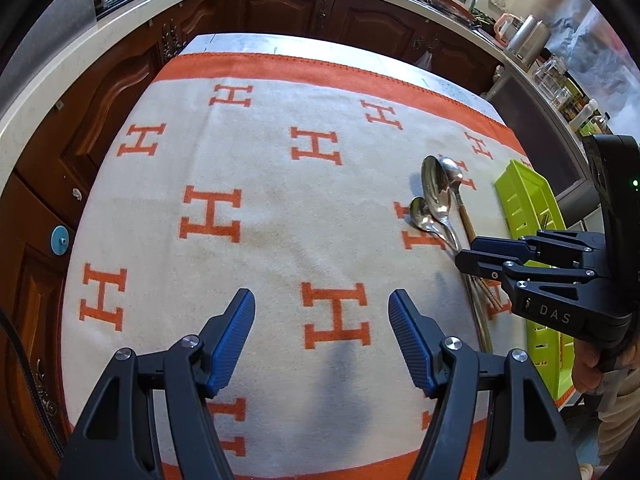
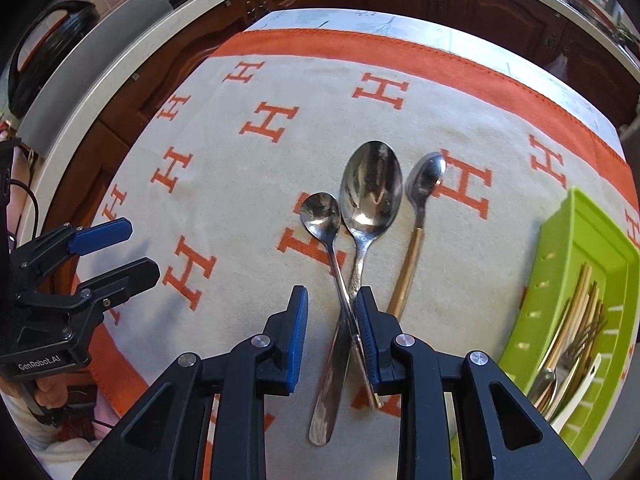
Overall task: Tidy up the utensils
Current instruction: 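Move the right tool back to the small silver spoon and close it, then carry the small silver spoon into the green tray and open the right tool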
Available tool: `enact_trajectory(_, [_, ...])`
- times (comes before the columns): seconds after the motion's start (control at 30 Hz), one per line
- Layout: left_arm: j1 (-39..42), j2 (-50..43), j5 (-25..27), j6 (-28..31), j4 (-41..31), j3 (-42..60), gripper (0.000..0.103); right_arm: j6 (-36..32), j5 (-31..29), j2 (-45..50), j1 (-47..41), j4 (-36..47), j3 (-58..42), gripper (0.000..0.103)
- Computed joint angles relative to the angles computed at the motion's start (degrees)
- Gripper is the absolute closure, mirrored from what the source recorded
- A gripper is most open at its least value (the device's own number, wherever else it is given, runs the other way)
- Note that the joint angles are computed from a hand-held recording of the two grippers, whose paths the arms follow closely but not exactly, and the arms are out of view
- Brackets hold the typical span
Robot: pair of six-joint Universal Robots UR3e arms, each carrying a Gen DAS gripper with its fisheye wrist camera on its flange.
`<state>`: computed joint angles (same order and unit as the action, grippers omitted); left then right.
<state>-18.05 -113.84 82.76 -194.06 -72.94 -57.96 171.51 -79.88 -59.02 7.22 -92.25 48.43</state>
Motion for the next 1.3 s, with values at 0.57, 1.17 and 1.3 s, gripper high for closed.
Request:
enact_trajectory(0.57, [2.3,0.7,-2.8,0.4,1.6,-4.0,0.035,-7.2,-5.6,8.8,4.7,-0.1,-9.0,0.091])
enact_trajectory(1.17, [-0.6,0.5,-3.3,0.4,-0.9,-0.3,0.035,4.6,9.7,-11.8,-4.3,-11.5,20.5,0.1])
enact_trajectory(1.3, [-2.1,-1.9,-3.5,0.0,-3.1,4.8,0.036,5.7,14.7,-21.6,-8.5,-13.0,29.6,0.1])
